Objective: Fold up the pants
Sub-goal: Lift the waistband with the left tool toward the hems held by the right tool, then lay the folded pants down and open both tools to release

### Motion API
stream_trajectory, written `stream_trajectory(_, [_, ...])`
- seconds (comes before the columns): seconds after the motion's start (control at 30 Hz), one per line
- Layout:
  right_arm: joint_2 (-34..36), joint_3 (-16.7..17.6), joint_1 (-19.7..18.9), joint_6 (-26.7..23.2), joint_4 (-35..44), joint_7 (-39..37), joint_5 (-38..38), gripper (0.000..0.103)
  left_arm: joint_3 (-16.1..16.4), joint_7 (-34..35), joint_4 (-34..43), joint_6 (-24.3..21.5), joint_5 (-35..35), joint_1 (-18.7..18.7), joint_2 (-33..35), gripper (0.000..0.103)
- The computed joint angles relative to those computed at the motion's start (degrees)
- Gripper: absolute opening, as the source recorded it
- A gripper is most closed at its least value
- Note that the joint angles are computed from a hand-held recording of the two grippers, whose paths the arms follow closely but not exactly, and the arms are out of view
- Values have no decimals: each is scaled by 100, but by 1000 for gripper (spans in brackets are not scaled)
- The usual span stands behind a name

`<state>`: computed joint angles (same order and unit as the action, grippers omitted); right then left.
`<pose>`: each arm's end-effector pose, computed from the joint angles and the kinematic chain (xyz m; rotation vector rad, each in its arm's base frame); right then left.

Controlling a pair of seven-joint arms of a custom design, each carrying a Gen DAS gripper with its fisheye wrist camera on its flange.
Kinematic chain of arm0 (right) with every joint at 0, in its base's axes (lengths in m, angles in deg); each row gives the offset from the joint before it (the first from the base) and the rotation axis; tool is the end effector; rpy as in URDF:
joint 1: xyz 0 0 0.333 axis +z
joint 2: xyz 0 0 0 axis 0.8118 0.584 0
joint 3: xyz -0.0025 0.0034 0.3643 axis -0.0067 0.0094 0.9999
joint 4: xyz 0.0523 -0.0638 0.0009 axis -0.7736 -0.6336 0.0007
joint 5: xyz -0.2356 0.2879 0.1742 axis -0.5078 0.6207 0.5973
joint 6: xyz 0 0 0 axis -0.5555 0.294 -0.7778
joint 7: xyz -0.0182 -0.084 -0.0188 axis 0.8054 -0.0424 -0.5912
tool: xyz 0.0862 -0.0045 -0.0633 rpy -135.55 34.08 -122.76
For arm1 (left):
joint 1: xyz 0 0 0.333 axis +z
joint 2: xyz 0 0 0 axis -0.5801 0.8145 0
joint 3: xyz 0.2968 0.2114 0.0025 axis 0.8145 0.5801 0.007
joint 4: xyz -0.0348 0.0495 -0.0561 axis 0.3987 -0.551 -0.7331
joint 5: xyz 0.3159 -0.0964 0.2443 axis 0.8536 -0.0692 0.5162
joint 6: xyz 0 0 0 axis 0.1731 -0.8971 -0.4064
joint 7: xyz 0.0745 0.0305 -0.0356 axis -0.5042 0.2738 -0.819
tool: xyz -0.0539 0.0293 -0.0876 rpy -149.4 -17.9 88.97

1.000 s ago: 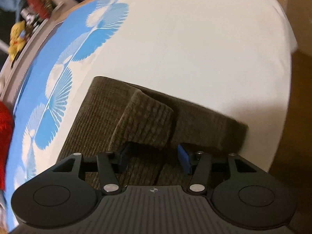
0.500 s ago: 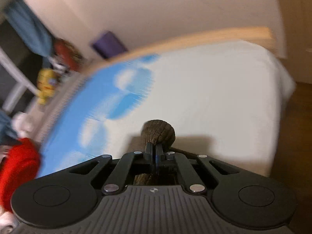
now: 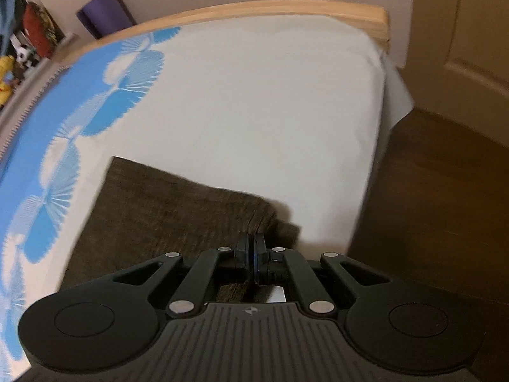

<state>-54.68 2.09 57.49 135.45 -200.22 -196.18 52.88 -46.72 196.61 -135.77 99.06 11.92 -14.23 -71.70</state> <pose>0.2512 0.0118 0.5855 0.0965 2.8967 -0.6826 0.6769 0.2580 0.5692 -1.9933 1.9630 -0.5840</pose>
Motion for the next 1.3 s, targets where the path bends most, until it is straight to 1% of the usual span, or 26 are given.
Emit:
stream_trajectory(0.07, [252,264,-111,-718,295,-54,-125,6,-119,532,-547,1008,-339,32,-330,53])
stream_trajectory(0.1, [230,350,-119,-864,331,20,-247,6,-227,1011,-745,1330,-652,83,-466,53])
stream_trajectory(0.13, [149,417,-82,-892,317,69,-428,6,-325,1501,-839,1379,-1034,152,-555,53])
stream_trajectory(0.17, [76,424,20,-793,280,21,-617,6,-362,1844,-849,1218,-1311,192,-598,49])
stream_trajectory(0.2, [8,378,152,-607,222,-91,-782,6,-375,2132,-799,855,-1469,207,-603,47])
stream_trajectory(0.23, [-103,232,383,-151,89,-332,-963,6,-346,2279,-717,485,-1459,181,-574,46])
stream_trajectory(0.3, [-164,-52,715,679,-90,-867,-1047,6,-150,2226,-486,-364,-683,-81,-423,46])
stream_trajectory(0.33, [-108,-243,910,1109,-155,-1245,-1007,8,-209,1951,-410,-747,206,-157,-304,45])
stream_trajectory(0.37, [-28,-417,1062,1398,-193,-1554,-870,10,-70,2065,-527,-810,703,-398,-317,46])
stream_trajectory(0.4, [98,-656,1246,1589,-215,-1866,-554,13,-93,2358,-759,-554,798,-439,-448,45])
stream_trajectory(0.43, [244,-857,1375,1599,-204,-2079,-152,19,-93,2417,-856,-416,830,-470,-515,44])
stream_trajectory(0.47, [375,-1010,1433,1530,-193,-2212,215,20,-78,2345,-833,-411,752,-471,-514,44])
stream_trajectory(0.53, [414,-1052,1299,1534,-249,-2267,483,20,-129,2471,-932,-26,152,-372,-618,45])
stream_trajectory(0.6, [359,-910,1051,1552,-265,-2223,509,20,-191,2664,-1025,484,-514,-310,-700,45])
stream_trajectory(0.63, [354,-821,944,1493,-252,-2217,537,20,-174,2539,-959,550,-577,-334,-651,45])
stream_trajectory(0.7, [299,-715,759,1490,-286,-2257,608,20,-71,2005,-857,623,-144,-485,-511,45])
stream_trajectory(0.77, [198,-626,627,1440,-316,-2345,741,20,141,1130,-652,369,1026,-780,-253,45])
stream_trajectory(0.8, [160,-592,563,1485,-349,-2401,785,20,168,867,-610,290,1345,-863,-197,44])
stream_trajectory(0.87, [93,-533,459,1501,-382,-2518,841,19,129,718,-748,485,1641,-923,-282,45])
stream_trajectory(0.93, [75,-448,377,1486,-372,-2561,885,19,84,540,-795,567,1684,-924,-349,45])
stream_trajectory(1.07, [-145,-305,221,1308,-432,-2498,885,19,-198,979,-1207,1098,806,-779,-718,55])
stream_trajectory(1.17, [-355,-188,54,927,-460,-2334,799,20,-310,1342,-1246,825,242,-780,-836,56])
stream_trajectory(1.2, [-287,-54,-56,470,-340,-2239,733,23,-317,1335,-1237,680,238,-832,-846,57])
stream_trajectory(1.23, [-228,67,-168,40,-229,-2075,661,32,-312,1326,-1239,567,288,-881,-848,57])
stream_trajectory(1.27, [-247,147,-280,-342,-172,-1830,611,34,-294,1248,-1264,456,447,-950,-871,57])
stream_trajectory(1.3, [-413,137,-328,-437,-228,-1575,592,34,-296,1266,-1321,413,556,-1006,-899,57])
